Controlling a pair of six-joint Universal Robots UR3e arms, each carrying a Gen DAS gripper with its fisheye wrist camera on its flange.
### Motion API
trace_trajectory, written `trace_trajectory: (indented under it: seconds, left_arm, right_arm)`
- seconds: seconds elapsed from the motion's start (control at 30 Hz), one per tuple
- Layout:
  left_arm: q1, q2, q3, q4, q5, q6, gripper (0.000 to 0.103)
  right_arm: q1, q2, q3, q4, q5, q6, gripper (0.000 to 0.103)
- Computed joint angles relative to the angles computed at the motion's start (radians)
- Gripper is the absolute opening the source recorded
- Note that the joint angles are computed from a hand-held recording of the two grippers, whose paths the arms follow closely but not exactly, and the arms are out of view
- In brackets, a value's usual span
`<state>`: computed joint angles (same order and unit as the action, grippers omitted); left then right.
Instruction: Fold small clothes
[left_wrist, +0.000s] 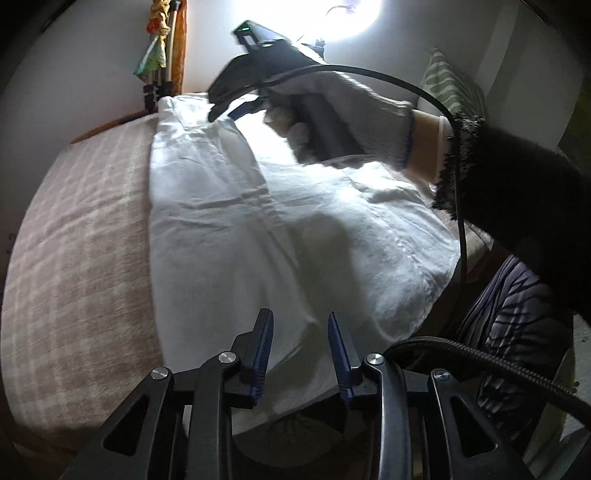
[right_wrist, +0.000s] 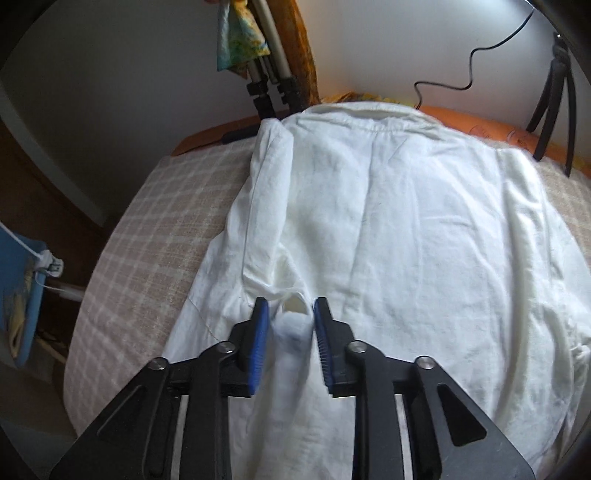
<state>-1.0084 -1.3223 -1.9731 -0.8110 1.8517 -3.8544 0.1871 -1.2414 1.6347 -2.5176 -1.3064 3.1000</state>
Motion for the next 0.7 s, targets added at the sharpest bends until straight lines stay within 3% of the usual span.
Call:
trace_trajectory:
  seconds: [0.27,0.5,0.7]
  left_arm:
    - [-0.261,0.068,-0.003,-0.169,0.332,-0.158,0.033]
    - [-0.257,0.116,-0.038,-0.217,0.377,-0.238,0.033]
    - [-0.264,0.068,0.007,-0.162,0.428,-0.183,0.04]
  right_arm:
    - [-0.068,-0.34,0.245,0.038,0.122,-0.063,0.026]
    - [-0.059,-0.673,0.513,0.137,0.179,-0.136,0.026]
    - [-0.116,-0.909,0.611,0.228,0.191,-0.167,0.026]
